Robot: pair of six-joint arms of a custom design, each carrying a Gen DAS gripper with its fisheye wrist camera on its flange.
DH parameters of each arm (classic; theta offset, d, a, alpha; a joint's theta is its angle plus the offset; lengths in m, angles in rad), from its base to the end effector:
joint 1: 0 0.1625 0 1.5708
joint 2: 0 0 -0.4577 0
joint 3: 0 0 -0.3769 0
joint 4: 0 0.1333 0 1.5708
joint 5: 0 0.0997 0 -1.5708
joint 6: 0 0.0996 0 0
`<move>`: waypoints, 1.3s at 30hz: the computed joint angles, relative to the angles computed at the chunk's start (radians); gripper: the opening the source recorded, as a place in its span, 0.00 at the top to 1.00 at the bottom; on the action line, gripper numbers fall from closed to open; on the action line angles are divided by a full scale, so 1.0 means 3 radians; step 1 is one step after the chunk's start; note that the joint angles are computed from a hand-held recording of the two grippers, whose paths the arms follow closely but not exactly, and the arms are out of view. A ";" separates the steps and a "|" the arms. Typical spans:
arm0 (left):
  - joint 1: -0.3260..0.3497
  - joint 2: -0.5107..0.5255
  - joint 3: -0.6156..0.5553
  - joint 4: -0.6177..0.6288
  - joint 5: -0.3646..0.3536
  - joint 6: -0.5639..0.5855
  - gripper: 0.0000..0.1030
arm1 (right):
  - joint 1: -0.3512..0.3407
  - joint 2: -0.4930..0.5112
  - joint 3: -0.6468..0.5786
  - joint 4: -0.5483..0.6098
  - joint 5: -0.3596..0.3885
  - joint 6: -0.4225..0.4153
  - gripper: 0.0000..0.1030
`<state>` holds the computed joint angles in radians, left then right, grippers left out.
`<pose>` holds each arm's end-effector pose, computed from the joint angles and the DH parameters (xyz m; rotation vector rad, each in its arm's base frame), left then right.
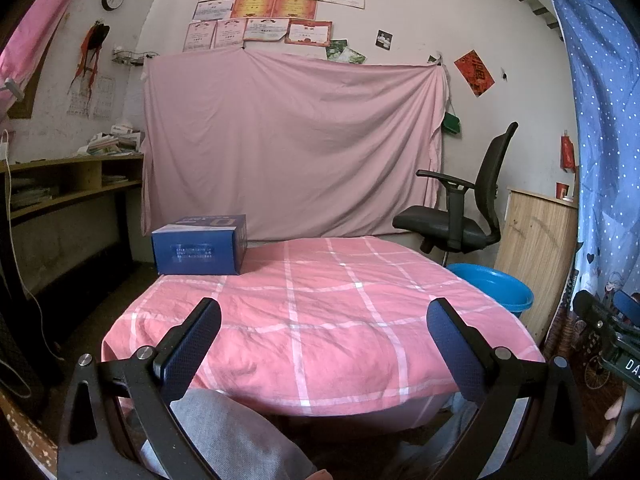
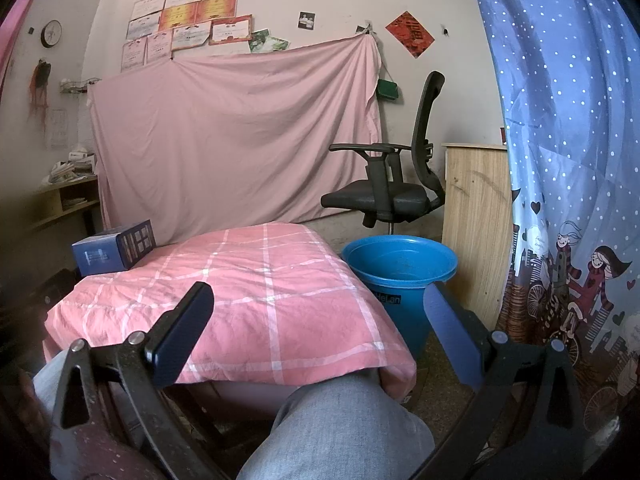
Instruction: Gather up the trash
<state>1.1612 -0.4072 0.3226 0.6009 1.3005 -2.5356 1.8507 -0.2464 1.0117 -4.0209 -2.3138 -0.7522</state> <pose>-0.1839 -0.8251 0.2415 1.0177 2.2261 -1.3813 0.2781 -0.7288 0.1204 0.1784 -1.7048 1.5689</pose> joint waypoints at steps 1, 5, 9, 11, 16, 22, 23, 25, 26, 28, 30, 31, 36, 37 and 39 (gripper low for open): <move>0.0003 0.0007 -0.0016 0.0009 0.0004 -0.0001 0.02 | 0.0000 0.0000 0.0000 0.0000 0.0000 0.0000 0.00; 0.0003 0.0010 -0.0024 0.0014 0.0003 -0.0004 0.02 | 0.0001 0.0002 -0.0002 -0.0001 0.0000 -0.0001 0.00; 0.0004 0.0015 -0.0036 0.0021 0.0005 -0.0006 0.02 | 0.0002 0.0005 -0.0009 0.0004 -0.0004 -0.0003 0.00; 0.0006 0.0020 -0.0049 0.0030 0.0008 -0.0005 0.02 | 0.0002 0.0006 -0.0008 0.0001 -0.0002 -0.0005 0.00; -0.0012 -0.0054 0.0131 -0.0084 -0.0015 -0.0028 0.02 | 0.0004 0.0013 -0.0021 0.0006 -0.0006 -0.0005 0.00; -0.0011 -0.0053 0.0127 -0.0081 -0.0013 -0.0029 0.02 | 0.0006 0.0018 -0.0031 0.0008 -0.0009 -0.0007 0.00; -0.0011 -0.0053 0.0128 -0.0083 -0.0014 -0.0029 0.02 | 0.0006 0.0019 -0.0033 0.0010 -0.0010 -0.0007 0.00; -0.0022 -0.0079 0.0195 -0.0124 -0.0024 -0.0037 0.02 | 0.0007 0.0020 -0.0035 0.0010 -0.0012 -0.0007 0.00; -0.0019 -0.0079 0.0192 -0.0123 -0.0024 -0.0035 0.02 | 0.0007 0.0022 -0.0037 0.0010 -0.0011 -0.0007 0.00; -0.0018 -0.0080 0.0193 -0.0124 -0.0023 -0.0037 0.02 | 0.0007 0.0023 -0.0039 0.0011 -0.0013 -0.0007 0.00; -0.0020 -0.0081 0.0200 -0.0129 -0.0025 -0.0039 0.02 | 0.0007 0.0024 -0.0040 0.0011 -0.0013 -0.0007 0.00; -0.0023 -0.0085 0.0212 -0.0137 -0.0029 -0.0042 0.02 | 0.0007 0.0024 -0.0040 0.0011 -0.0013 -0.0007 0.00; -0.0020 -0.0084 0.0207 -0.0135 -0.0023 -0.0041 0.02 | 0.0008 0.0025 -0.0042 0.0011 -0.0013 -0.0008 0.00; -0.0019 -0.0083 0.0204 -0.0133 -0.0024 -0.0041 0.02 | 0.0008 0.0024 -0.0041 0.0015 -0.0014 -0.0008 0.00; -0.0022 -0.0088 0.0218 -0.0142 -0.0025 -0.0044 0.02 | 0.0009 0.0026 -0.0044 0.0012 -0.0014 -0.0010 0.00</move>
<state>1.1547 -0.4336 0.3880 0.5584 1.2928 -2.5488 1.8532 -0.2385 0.9984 -4.0172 -2.3180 -0.7553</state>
